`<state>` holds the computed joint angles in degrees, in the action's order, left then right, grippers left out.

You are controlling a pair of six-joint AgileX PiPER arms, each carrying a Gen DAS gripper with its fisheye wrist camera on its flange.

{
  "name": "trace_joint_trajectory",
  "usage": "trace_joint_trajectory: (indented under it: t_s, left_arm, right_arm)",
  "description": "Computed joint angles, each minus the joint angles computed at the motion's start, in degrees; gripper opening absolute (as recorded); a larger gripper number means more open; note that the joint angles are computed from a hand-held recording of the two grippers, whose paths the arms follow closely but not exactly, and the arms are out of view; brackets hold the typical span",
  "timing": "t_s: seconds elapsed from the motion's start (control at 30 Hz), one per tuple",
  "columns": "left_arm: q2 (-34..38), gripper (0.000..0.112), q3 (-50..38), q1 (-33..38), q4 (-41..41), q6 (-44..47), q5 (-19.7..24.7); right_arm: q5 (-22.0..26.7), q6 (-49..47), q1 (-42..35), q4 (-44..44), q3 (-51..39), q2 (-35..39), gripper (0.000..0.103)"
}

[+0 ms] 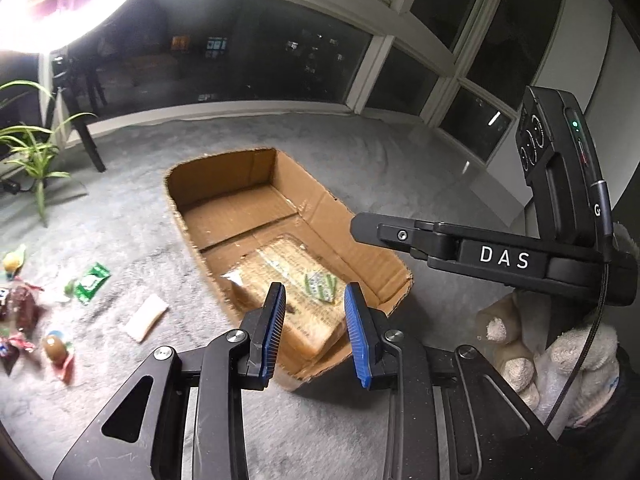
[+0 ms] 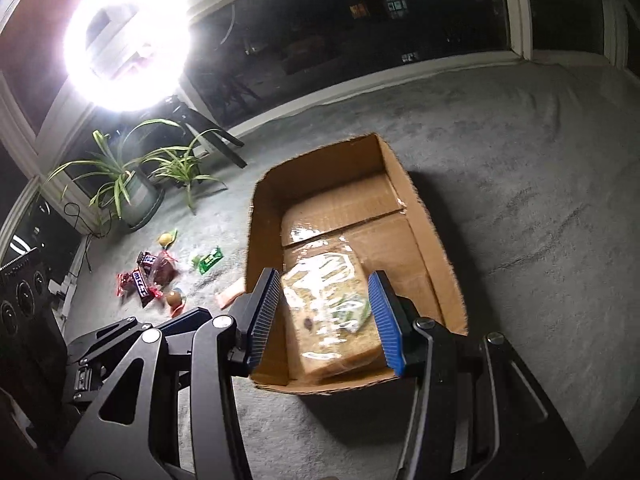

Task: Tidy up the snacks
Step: 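Open the right tool and withdraw from the box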

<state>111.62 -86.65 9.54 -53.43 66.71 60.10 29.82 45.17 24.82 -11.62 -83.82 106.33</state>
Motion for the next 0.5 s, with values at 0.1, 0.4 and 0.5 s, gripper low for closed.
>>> trace_joint_trajectory:
  t_s: [0.1,0.4,0.5]
  left_arm:
    - [-0.2,0.029,0.0,2.3,-0.1,1.0,1.0]
    - [1.7,0.029,-3.8,12.2,1.8,1.1,4.6]
    - [4.1,0.029,-7.3,15.4,3.3,-0.3,5.7]
  right_arm:
    - [1.5,1.9,2.1,-1.8,-2.2,0.8,0.049]
    - [5.9,5.1,9.3,-6.6,-14.3,8.2,0.066]
    - [8.5,2.8,11.0,-5.1,-21.2,13.2,0.066]
